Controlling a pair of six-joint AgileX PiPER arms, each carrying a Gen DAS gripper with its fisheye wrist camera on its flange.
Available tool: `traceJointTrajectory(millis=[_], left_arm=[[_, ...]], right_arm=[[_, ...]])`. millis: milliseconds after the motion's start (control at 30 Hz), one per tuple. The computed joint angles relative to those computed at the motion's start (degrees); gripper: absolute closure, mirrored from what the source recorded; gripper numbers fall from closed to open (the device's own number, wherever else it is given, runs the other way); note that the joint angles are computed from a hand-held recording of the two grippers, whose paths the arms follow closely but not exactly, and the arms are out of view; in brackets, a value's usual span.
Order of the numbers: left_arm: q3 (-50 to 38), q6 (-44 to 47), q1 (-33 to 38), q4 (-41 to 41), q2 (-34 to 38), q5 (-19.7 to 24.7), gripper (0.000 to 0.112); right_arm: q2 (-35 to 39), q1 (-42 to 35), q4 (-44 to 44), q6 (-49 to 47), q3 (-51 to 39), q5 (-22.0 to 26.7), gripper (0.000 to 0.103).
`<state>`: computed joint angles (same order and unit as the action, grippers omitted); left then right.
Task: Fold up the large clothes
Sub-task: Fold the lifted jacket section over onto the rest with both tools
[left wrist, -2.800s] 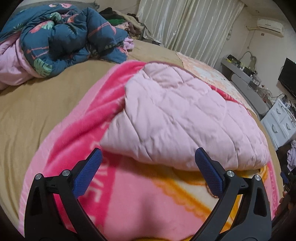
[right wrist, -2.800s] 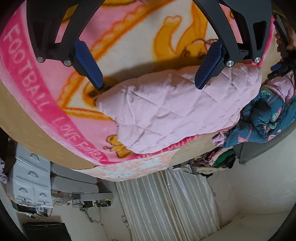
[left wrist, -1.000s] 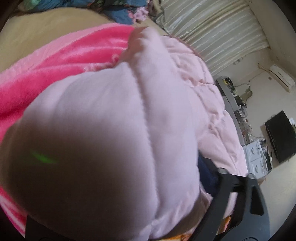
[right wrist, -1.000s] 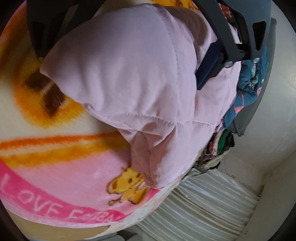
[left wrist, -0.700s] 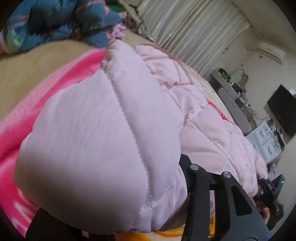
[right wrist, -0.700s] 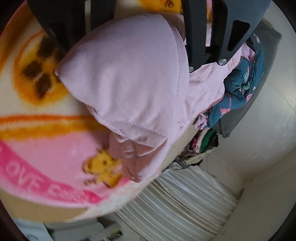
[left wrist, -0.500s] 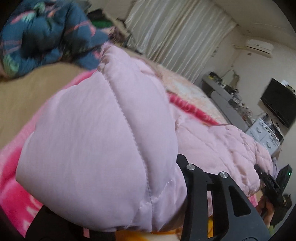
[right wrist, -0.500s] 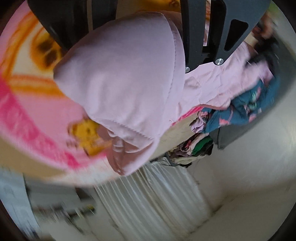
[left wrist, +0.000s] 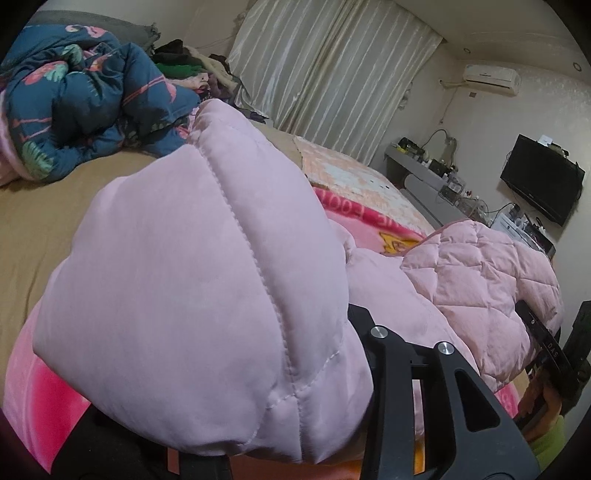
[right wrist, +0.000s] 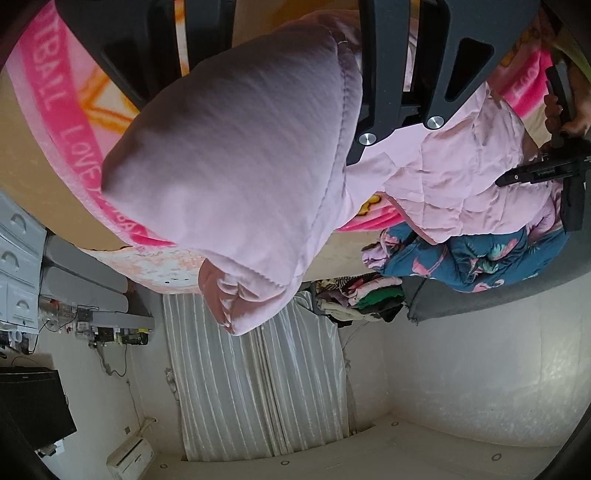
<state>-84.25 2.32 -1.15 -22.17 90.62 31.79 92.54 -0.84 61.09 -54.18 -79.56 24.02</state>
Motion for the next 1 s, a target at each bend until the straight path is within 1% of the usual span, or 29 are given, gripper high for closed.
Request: traceJointTrajectory(millis=[67, 200, 267, 367, 467, 600, 667, 767, 867, 1000], left_arm=[[3.78, -0.52, -0.61, 1.50, -3.28, -0.86, 0.084], [8.97, 1.05, -0.24, 0.95, -8.16, -1.22, 0.084], [11.37, 0.05, -1.01, 2.70, -10.42, -1.62, 0.084], [15.46, -1.37, -1.93, 5.48, -13.60, -2.38, 0.084], [18.55, -1.74, -1.91, 6.47, -15.19, -2.84, 0.083], [21.28, -3.26, -1.99, 8.33, -16.49, -3.17, 0.083], [22.57, -3.28, -1.68, 8.60, -16.89, -3.49, 0.082], [24.04, -4.68, -1.73, 9.81, -17.17, -3.81, 0.081], [25.22, -4.25, -1.21, 8.97, -17.12, -4.16, 0.080], [25.74, -3.15, -0.23, 6.62, -16.44, -4.19, 0.078]], right_arm=[[-3.00, 0.00, 0.67, -0.89, 3.57, -0.56, 0.077], [-9.90, -1.18, 5.94, -6.39, 12.12, -0.46, 0.077], [-12.98, -1.91, 8.01, -8.36, 16.05, -0.14, 0.077], [-15.78, -2.96, 7.91, -7.58, 19.84, 0.38, 0.077], [-17.70, -4.34, 7.26, -5.78, 22.96, 1.25, 0.076], [-18.52, -6.48, 6.73, -2.39, 24.60, 4.35, 0.076], [-19.41, -6.25, 6.01, -1.43, 25.79, 3.96, 0.076], [-19.41, -5.80, 1.79, 3.91, 26.02, 3.40, 0.075], [-17.85, -6.93, -0.79, 9.54, 25.50, 4.83, 0.074], [-14.00, -10.02, -0.81, 14.87, 24.62, 8.31, 0.071]])
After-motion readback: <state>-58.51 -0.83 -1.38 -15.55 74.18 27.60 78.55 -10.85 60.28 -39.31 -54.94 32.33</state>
